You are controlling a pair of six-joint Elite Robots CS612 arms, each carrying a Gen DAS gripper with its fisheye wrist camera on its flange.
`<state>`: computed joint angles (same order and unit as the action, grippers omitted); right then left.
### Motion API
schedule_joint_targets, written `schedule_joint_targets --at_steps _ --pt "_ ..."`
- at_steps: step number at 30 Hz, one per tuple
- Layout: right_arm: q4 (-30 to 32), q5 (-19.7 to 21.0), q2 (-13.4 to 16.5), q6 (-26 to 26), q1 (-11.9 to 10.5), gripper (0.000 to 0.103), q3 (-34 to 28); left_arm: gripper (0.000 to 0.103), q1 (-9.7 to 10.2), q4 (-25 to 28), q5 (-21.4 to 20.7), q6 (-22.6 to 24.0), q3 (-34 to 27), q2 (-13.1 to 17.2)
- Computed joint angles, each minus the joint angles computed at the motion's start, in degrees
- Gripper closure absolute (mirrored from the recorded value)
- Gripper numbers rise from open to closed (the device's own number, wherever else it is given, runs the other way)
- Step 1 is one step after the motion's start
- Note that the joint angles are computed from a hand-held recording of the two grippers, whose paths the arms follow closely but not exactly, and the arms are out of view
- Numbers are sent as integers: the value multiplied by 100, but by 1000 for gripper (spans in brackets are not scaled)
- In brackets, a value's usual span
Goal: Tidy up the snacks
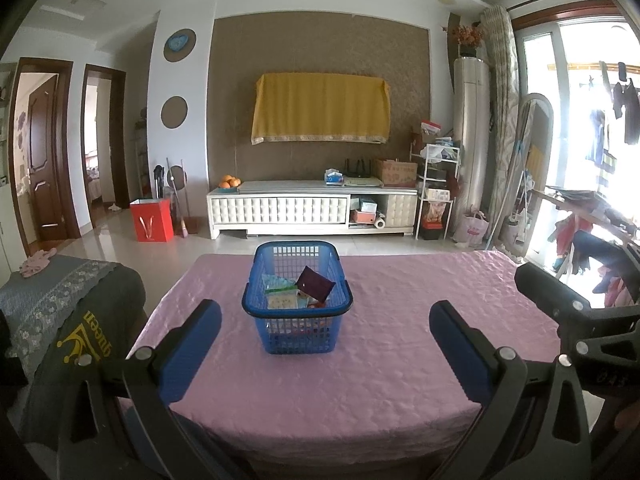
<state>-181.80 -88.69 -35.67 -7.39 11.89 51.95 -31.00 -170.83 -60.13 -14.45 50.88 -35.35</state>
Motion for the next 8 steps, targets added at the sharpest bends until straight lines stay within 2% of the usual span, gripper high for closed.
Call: schedule_joint_targets --at_steps 8 --pt "-12 2 -16 -10 2 0 30 0 -14 -70 -21 21 69 -38"
